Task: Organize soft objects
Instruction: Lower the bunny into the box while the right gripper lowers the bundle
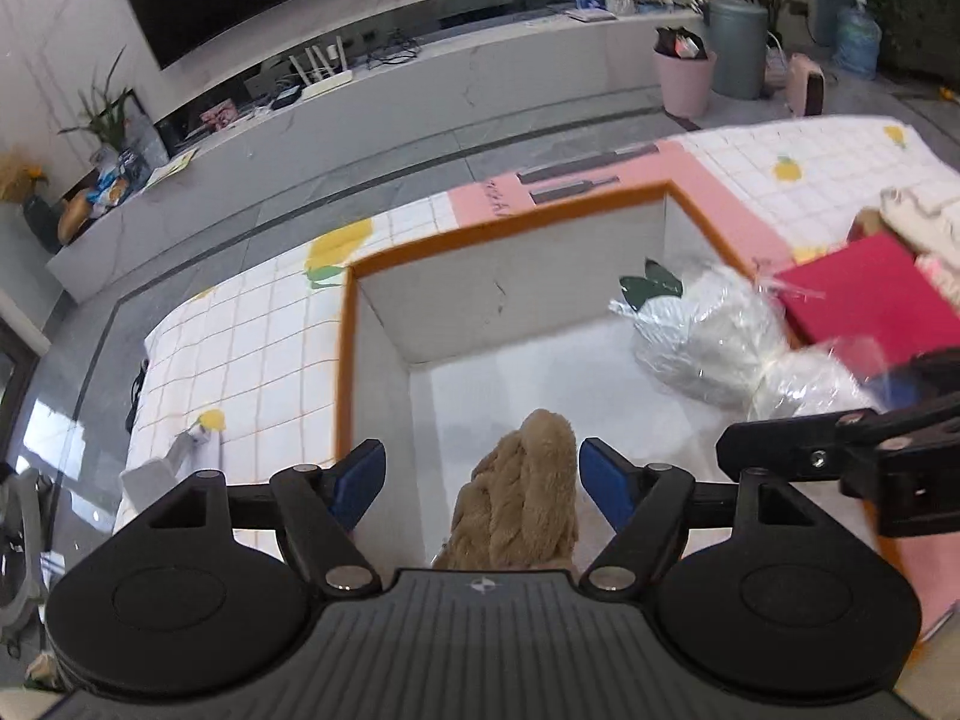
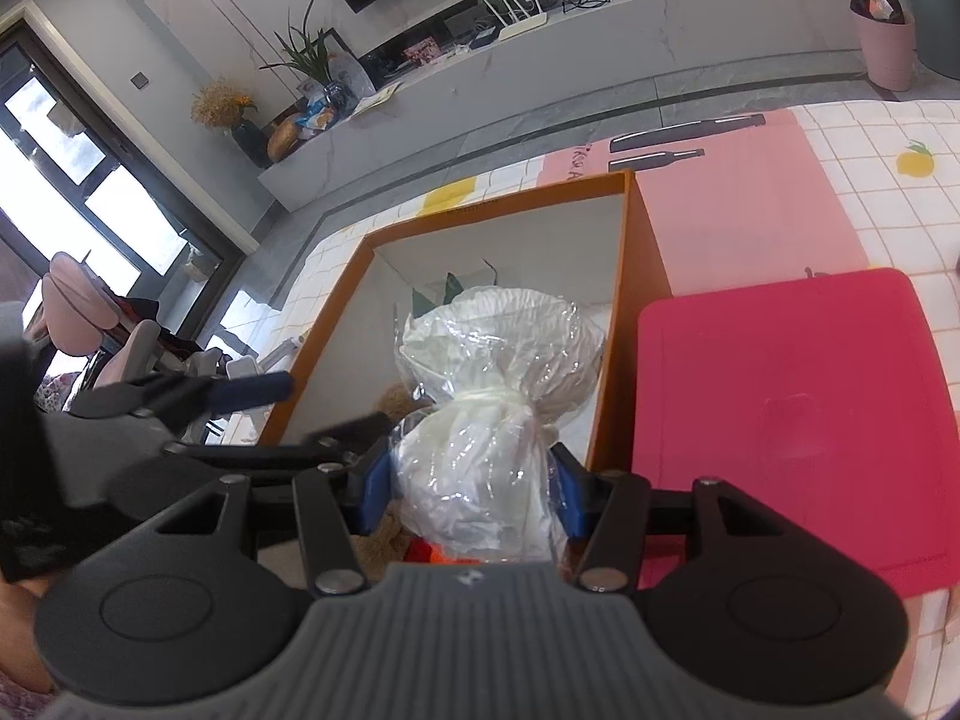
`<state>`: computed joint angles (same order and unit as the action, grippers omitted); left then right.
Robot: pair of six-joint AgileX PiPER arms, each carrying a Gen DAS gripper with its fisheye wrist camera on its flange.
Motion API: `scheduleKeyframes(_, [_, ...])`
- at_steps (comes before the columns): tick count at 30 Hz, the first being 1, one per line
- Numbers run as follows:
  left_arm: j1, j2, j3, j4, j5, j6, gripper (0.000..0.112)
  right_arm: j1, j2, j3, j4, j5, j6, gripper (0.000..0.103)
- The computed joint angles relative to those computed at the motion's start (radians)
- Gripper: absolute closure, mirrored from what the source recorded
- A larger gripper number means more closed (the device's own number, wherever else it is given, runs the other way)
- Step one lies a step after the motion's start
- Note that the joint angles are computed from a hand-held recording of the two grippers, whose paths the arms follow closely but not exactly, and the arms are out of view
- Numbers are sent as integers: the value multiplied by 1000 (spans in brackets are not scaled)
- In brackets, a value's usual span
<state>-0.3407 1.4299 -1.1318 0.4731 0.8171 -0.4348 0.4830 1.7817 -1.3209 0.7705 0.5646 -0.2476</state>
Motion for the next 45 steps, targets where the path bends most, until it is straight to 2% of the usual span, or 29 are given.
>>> scheduleKeyframes(4, [42, -79, 27, -67, 25, 7, 25, 15, -59, -11, -16, 14, 36, 50])
scheduleKeyframes(6, [65, -102, 49, -83, 31, 4, 25, 36, -88, -47, -72, 31, 103, 50])
scheduleKeyframes(8, [115, -134, 85, -143, 2, 11, 25, 63, -110, -104, -159, 61, 196, 50])
scheduleKeyframes(12, [236, -254, 241, -291, -161, 108, 25, 123, -150, -240, -378, 99, 385, 50])
scheduleKeyframes(16, [226, -322, 365, -183, -269, 41, 25, 200, -135, -424, -597, 180, 553, 50])
scheduleKeyframes(18, [261, -323, 395, -232, -306, 99, 25, 251, -110, -513, -719, 229, 617, 49])
scheduleKeyframes(20, [299, -310, 401, -256, -305, 113, 25, 303, -94, -553, -825, 259, 680, 49])
scheduleKeyframes(23, [362, -282, 386, -331, -309, 210, 25, 368, -71, -526, -967, 288, 782, 48])
scheduleKeyframes(28, [447, -267, 370, -483, -291, 343, 25, 358, -15, -349, -931, 201, 827, 48])
scheduleKeyframes(31, [455, -247, 384, -466, -296, 354, 25, 357, 63, -306, -947, 199, 850, 48])
scheduleKeyframes(33, [441, -228, 384, -428, -293, 306, 25, 355, 125, -322, -965, 232, 858, 48])
scheduleKeyframes(37, [403, -208, 384, -422, -292, 293, 25, 397, 277, -458, -1128, 422, 931, 48])
scheduleKeyframes(40, [373, -190, 376, -409, -287, 283, 25, 423, 337, -499, -1199, 474, 911, 48])
scheduleKeyframes(45, [314, -178, 375, -289, -276, 167, 25, 442, 447, -627, -1247, 556, 837, 48])
